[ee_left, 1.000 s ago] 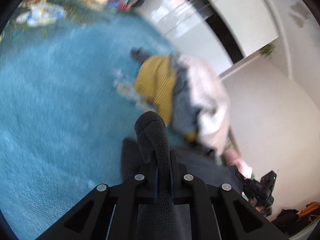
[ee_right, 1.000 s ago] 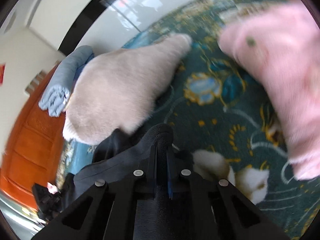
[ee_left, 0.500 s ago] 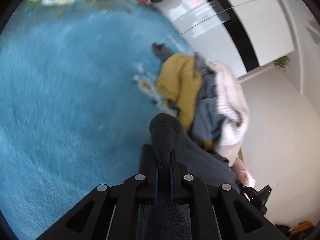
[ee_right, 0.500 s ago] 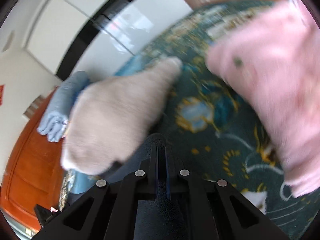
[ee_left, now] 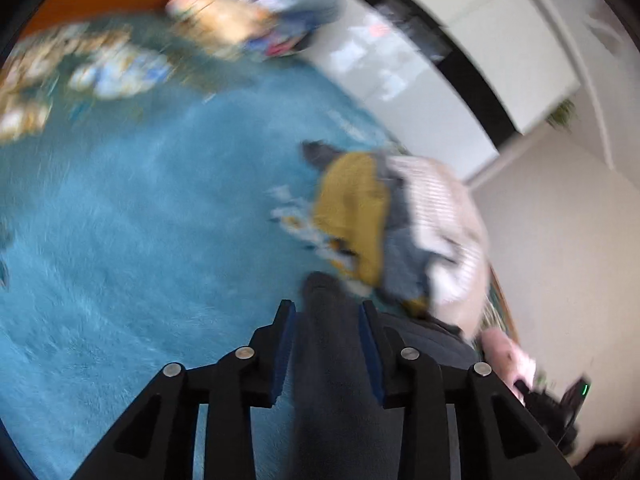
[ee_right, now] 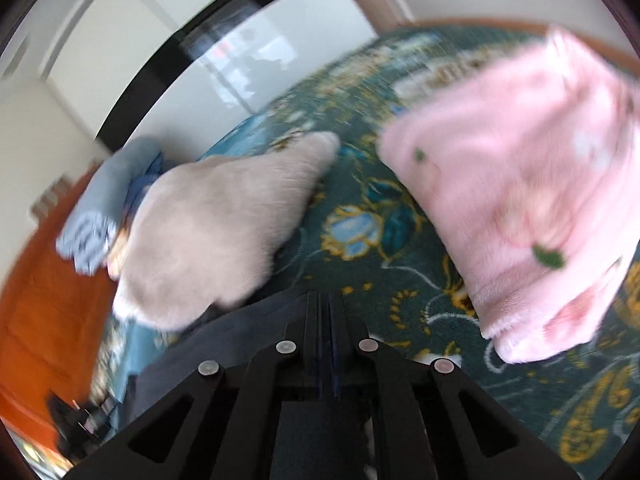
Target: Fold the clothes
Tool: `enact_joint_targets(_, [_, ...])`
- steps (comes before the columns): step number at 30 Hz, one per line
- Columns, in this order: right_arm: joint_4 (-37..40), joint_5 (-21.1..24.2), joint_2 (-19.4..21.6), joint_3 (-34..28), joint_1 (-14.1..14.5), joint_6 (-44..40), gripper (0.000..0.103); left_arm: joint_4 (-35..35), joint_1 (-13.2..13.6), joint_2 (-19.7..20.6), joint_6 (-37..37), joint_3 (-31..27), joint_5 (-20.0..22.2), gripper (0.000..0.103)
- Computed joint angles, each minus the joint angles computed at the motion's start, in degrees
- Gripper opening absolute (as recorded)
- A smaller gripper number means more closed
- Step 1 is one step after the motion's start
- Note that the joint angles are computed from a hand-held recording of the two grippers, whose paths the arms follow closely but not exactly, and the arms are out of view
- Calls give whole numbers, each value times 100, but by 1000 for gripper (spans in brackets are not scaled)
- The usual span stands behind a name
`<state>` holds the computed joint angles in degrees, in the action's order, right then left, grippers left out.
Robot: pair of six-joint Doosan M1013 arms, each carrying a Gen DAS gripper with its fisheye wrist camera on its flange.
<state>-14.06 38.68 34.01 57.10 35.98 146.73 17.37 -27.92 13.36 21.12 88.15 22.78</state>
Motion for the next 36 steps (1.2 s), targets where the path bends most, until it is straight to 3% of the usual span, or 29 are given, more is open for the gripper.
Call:
enact_joint_targets(4, [499,-85,-16,-64,210,-1218,8,-889,-356,111,2060,-312,51,44])
enact_joint_targets(6, [877,-147,-11,-75,312,-1963,26,-1281,-493,228,2932,-494,262,44])
enact_joint_targets(8, [690,-247,-34,13,412,-2137,32,-1303,-577,393,3232,-685,617,45])
enact_joint_targets(10, [336,-84,-16,51,456,-1853,32,-1144,-601,613,3093,-909,1156,45])
enact_joint_targets(12, [601,67,31,80,378,-1719,33,-1187,-574,773,3044,-1030,1458,45])
enact_joint_targets(15, [1179,-146,21,253,271,-1815,32,-1001,-608,775,2927,-1017,1447,45])
enact_joint_targets(20, [972,-589,-249,654,347,-1421,33,-821,-616,407,2323,-596,809,46])
enact_joint_targets(21, [921,-741,-344,823,360,-1299,35,-495,-630,299,1774,-459,743,49])
enact_joint_targets(23, [894,-1038,-536,1163,377,-1079,46,306,-688,140,460,-232,640,65])
enact_joint_targets(25, [1712,-1366,-762,1598,324,-1430,52,643,-705,-37,-482,67,494,65])
enact_joint_targets(29, [3759,-1819,-1034,2286,219,-2641,55,605,-745,-284,-1522,560,466,74])
enact_joint_targets(33, [4304,-1969,-1037,2488,209,-2568,83,-302,-665,-284,-1179,824,-30,77])
enact_joint_targets(35, [4691,-2126,-985,2502,194,-2767,83,-750,-629,-249,-952,896,-272,77])
enact_joint_targets(36, [4521,-2175,-960,2469,201,-2562,84,-652,-630,-244,-1183,948,-472,77])
